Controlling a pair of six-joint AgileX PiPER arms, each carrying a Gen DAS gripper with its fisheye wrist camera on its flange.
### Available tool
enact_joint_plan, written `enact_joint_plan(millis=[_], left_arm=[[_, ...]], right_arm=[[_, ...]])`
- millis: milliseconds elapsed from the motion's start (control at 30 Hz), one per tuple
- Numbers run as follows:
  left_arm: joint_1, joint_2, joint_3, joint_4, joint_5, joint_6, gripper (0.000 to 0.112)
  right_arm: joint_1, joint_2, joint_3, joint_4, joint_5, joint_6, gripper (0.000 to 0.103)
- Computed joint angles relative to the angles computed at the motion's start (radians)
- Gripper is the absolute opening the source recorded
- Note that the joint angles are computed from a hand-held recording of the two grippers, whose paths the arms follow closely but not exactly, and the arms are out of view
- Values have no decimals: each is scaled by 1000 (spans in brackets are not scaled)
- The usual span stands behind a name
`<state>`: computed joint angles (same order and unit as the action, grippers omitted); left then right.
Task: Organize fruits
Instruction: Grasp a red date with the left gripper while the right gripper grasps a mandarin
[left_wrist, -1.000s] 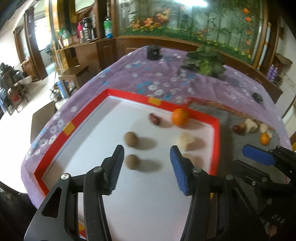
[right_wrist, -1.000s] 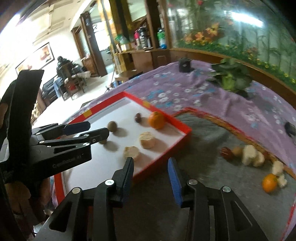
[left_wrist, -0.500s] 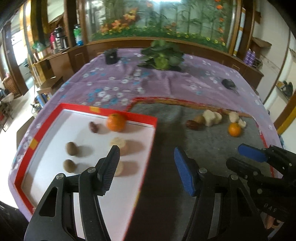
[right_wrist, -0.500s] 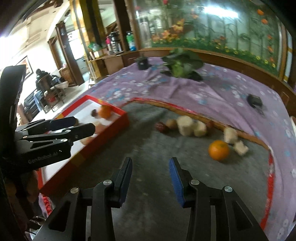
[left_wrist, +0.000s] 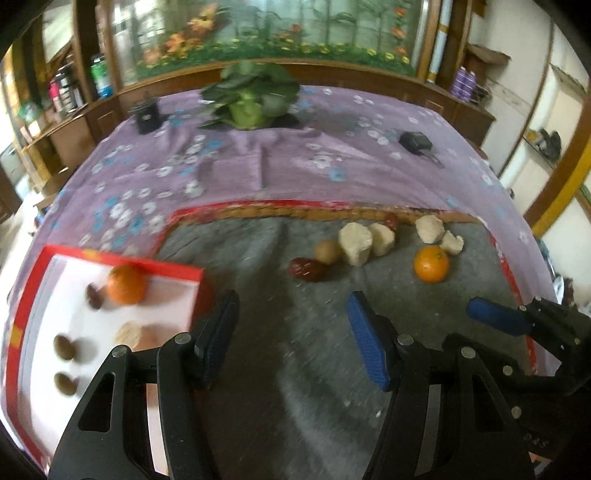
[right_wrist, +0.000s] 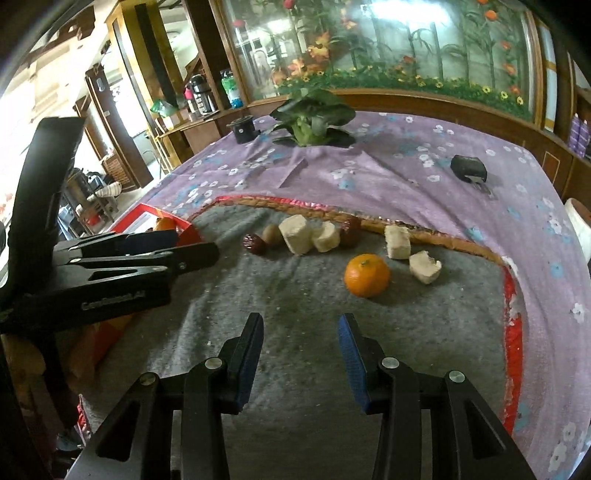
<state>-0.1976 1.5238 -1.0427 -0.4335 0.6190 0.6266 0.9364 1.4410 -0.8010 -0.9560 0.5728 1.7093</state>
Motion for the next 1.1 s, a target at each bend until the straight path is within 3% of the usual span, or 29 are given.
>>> enact_joint_plan(millis=[300, 700, 733, 767, 867, 1100], left_arm=[[-56, 133, -83, 37, 3, -1, 61], [-82, 201, -125, 82, -25, -40, 61], [-81, 201, -126, 79, -25, -39, 58], [-81, 200, -122, 75, -32, -35, 46], [-78, 198, -119, 57, -36, -7, 28], [-70, 155, -76, 43, -49, 8, 28]], right_arm=[[-70, -35, 64, -50, -72, 44, 42], [-139, -36, 111, -102, -158, 85, 42], [-142, -34, 111, -98, -161, 81, 42], [-144, -32, 110, -92, -163, 74, 42], [-149, -26, 108, -76, -167, 58, 42], [-153, -19, 91, -51, -158, 33, 42]])
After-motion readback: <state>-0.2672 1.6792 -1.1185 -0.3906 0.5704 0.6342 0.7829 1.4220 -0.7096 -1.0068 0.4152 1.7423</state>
